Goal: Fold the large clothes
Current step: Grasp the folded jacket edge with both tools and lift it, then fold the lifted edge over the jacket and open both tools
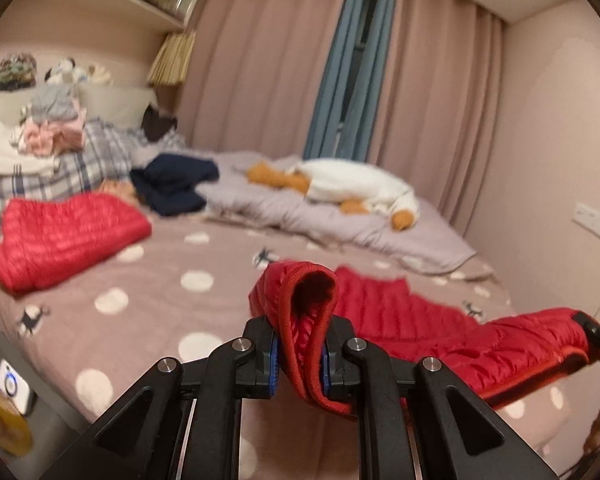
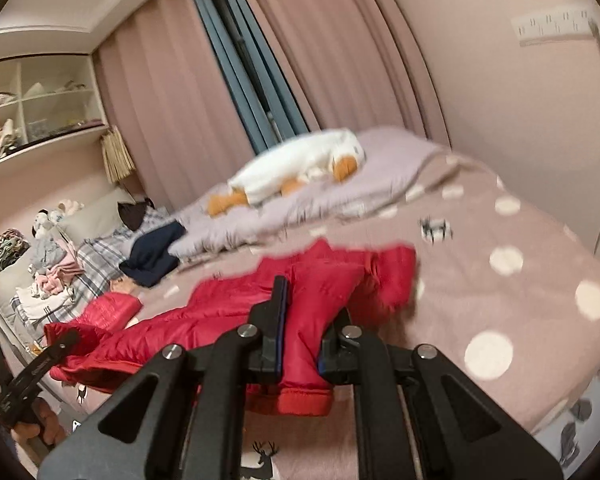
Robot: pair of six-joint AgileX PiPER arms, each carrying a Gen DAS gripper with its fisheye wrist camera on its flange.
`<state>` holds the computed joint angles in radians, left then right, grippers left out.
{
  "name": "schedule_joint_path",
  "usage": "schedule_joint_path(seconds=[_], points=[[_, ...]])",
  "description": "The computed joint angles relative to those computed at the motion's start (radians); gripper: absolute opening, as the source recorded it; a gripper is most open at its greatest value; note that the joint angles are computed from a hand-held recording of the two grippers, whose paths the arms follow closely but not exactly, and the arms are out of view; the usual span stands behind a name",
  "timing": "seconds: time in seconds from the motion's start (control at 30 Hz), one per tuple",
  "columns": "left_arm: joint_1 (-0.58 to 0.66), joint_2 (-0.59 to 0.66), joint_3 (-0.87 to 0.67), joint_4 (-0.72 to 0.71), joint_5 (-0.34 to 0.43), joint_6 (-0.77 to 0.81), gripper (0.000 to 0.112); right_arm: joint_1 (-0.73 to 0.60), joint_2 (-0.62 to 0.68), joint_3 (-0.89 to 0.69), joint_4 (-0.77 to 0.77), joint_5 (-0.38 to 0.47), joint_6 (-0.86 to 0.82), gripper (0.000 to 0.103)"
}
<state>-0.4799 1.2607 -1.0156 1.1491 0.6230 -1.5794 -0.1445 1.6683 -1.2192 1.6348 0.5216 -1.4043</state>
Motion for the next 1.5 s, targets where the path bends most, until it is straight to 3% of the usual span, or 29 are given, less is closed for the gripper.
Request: schedule_joint_path(seconds=[0.2, 0.33, 0.47, 0.6, 0.8, 0.93, 1.17, 1.5], points=[[-0.044, -0.071, -0.006, 0.018, 0.022, -0.004, 0.015, -0.043, -0.085, 0.048, 0.089, 0.05, -0.073, 0.012], [-0.06, -0.044, -0.017, 0.08, 0.014, -0.046, 0.015, -0.035, -0.096, 0.044, 0.084, 0.0, -0.081, 0.013], [-0.023, 0.033, -0.071, 0.085, -0.03, -0.049, 0.015, -0.041, -0.05, 0.003, 0.016, -0.021, 0.012, 0.013], [0.04, 0.114, -0.151, -0.018, -0.095, 0.028, 0.015, -0.045, 0.0, -0.043, -0.056, -0.029, 0.1, 0.013], [0.065, 0.255, -0.273, -0.013, -0.082, 0.024, 0.015, -0.021, 0.078, -0.123, -0.099, -0.07, 0.154, 0.014], [0.092, 0.336, -0.341, -0.03, -0.113, 0.043, 0.015, -0.001, 0.151, -0.218, -0.187, -0.105, 0.242, 0.015], [0.111, 0.461, -0.46, -0.122, -0.099, 0.153, 0.015, 0.022, 0.273, -0.371, -0.337, -0.126, 0.417, 0.015], [0.131, 0.541, -0.53, -0.244, -0.089, 0.246, 0.015, 0.052, 0.374, -0.501, -0.603, -0.141, 0.673, 0.018]])
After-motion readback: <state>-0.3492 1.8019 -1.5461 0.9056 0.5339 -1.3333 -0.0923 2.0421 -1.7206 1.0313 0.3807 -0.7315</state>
